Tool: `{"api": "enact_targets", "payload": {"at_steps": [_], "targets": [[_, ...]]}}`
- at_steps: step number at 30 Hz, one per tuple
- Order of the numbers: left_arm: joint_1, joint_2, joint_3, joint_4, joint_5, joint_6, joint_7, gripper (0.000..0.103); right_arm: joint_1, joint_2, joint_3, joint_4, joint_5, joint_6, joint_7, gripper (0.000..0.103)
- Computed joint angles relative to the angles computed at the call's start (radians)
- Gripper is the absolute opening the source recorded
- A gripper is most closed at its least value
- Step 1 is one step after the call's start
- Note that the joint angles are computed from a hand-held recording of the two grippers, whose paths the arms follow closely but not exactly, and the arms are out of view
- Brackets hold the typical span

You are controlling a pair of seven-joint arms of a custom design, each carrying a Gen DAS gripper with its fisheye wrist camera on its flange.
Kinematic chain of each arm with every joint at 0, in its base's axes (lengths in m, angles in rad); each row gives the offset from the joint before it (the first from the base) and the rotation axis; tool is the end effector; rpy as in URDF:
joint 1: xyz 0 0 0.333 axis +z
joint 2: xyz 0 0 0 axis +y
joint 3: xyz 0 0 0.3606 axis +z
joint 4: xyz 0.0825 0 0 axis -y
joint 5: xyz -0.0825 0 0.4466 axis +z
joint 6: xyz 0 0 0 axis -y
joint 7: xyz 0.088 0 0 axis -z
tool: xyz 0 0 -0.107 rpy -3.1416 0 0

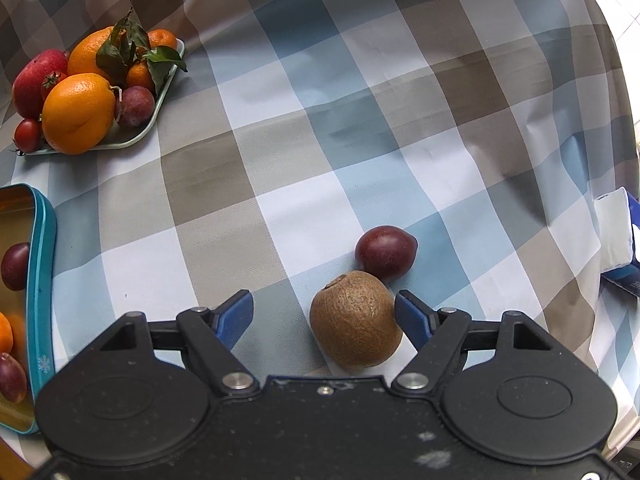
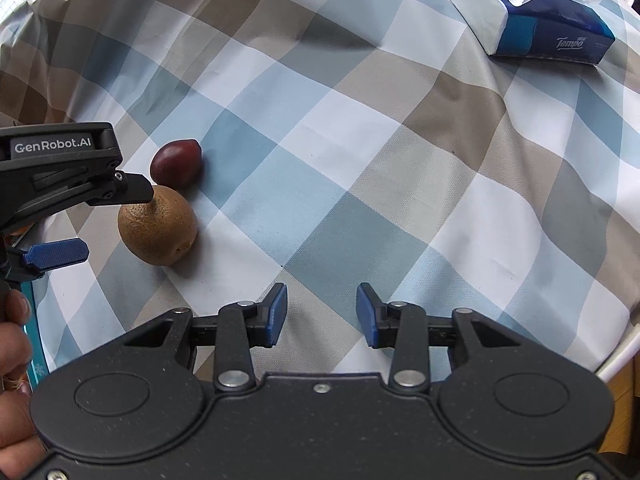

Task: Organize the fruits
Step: 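Grasp the brown kiwi with the left gripper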

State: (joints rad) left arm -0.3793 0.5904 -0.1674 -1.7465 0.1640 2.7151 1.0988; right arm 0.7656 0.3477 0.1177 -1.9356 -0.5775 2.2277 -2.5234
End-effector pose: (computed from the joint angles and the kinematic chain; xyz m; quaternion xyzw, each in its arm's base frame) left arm 0.6628 -0.3914 0.2749 -0.6344 0.7485 -0.1847 0.0573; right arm 0.4459 0.5105 0.3073 -0.3027 0.9313 -0.1628 0.1209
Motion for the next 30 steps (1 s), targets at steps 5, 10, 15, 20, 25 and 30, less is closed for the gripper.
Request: {"api": "enact_targets", "payload": {"at_steps": [5, 10, 15, 20, 25, 30], "targets": [[0.011, 0.024, -0.024, 0.013, -0.022, 0.007, 0.022, 0.074, 0.004, -0.009, 0.004, -0.006, 0.0, -0.01, 0.003, 0.048], [0.048, 0.028, -0.072, 0.012, -0.089, -0.002, 0.123, 0.055, 0.002, -0.019, 0.01, -0.021, 0.007, -0.012, 0.002, 0.048], [0.049, 0.017, -0.062, 0.004, -0.124, -0.018, 0.124, 0.055, -0.004, -0.024, 0.012, -0.024, 0.019, -0.008, 0.006, 0.048], [0.029, -0.004, -0.009, 0.005, -0.104, -0.083, 0.045, 0.055, -0.007, -0.025, 0.011, -0.014, 0.015, -0.012, -0.008, 0.048], [-0.02, -0.034, 0.071, -0.001, 0.028, -0.16, -0.093, 0.055, -0.013, -0.021, 0.006, 0.004, 0.003, -0.004, -0.019, 0.048], [0.002, -0.045, 0.071, -0.014, 0.101, -0.18, -0.167, 0.055, -0.019, 0.005, -0.007, 0.047, -0.011, 0.017, -0.042, 0.048]]}}
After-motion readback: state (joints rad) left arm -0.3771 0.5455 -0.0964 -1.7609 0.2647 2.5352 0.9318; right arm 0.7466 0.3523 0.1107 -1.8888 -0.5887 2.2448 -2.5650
